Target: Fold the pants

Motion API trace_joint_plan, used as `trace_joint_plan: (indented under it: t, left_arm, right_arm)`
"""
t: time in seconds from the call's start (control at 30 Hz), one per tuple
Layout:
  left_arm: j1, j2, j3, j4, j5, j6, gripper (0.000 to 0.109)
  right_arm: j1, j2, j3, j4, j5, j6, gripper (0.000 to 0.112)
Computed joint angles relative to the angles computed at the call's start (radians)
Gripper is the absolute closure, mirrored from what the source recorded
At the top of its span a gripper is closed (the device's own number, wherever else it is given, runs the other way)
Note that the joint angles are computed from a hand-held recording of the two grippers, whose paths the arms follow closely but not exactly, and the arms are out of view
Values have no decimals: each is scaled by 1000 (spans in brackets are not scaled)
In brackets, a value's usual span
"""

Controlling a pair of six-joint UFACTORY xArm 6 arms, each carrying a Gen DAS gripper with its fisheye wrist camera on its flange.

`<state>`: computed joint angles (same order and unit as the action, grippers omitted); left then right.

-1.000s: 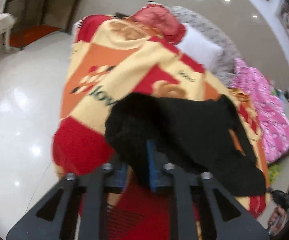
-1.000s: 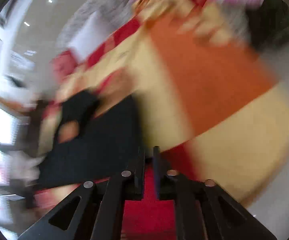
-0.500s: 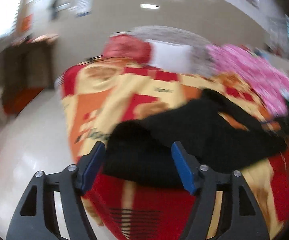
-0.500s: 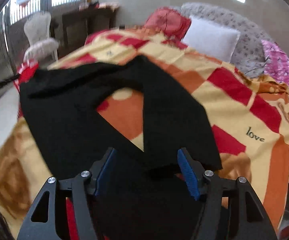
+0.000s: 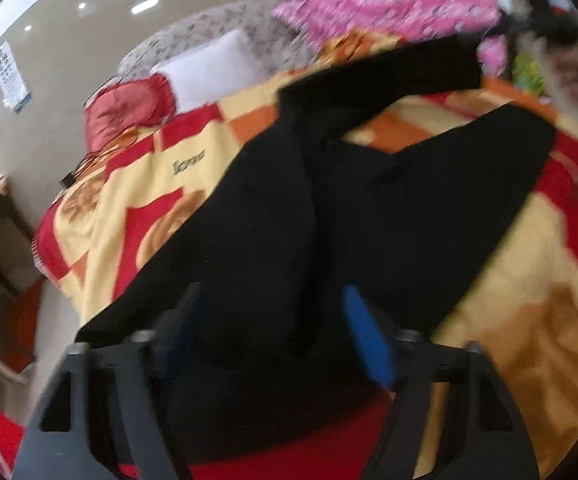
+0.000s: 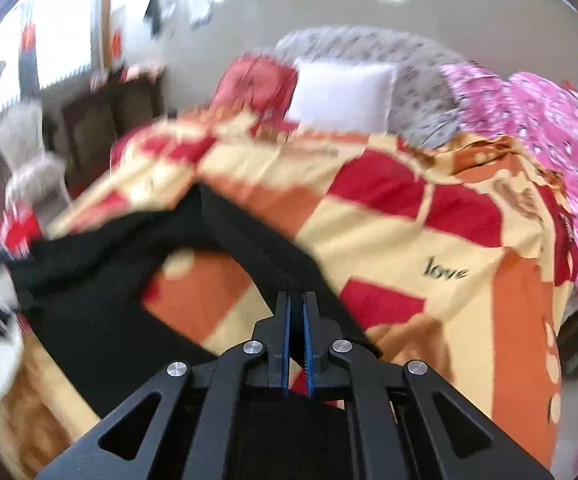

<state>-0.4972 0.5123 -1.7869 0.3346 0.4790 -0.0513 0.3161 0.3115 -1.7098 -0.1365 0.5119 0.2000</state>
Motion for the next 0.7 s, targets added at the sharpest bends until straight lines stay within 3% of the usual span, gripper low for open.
trace_joint_plan:
  t: [0.03, 0.1, 0.23, 0.4, 0.53, 0.7]
  left_arm:
    - [2, 23, -47, 6, 59, -31, 97]
    - [18, 19, -59, -35, 63, -77, 101]
    - [73, -56, -1, 38, -12, -298, 102]
    - [154, -117, 29, 31, -135, -469, 103]
    - [183, -68, -48, 7, -149, -514, 104]
    - [179, 93, -259, -68, -64, -482, 104]
  right_arm:
    - [-6, -27, 15, 20, -13, 12, 108]
    - [-13, -66, 41, 21, -36, 42, 108]
    - [-23, -162, 114, 9, -94, 75, 108]
    - [-26, -340, 270, -24, -175, 129, 108]
    - [-18, -445, 355, -5, -200, 136, 108]
    - [-25, -454, 383, 65, -191, 124, 108]
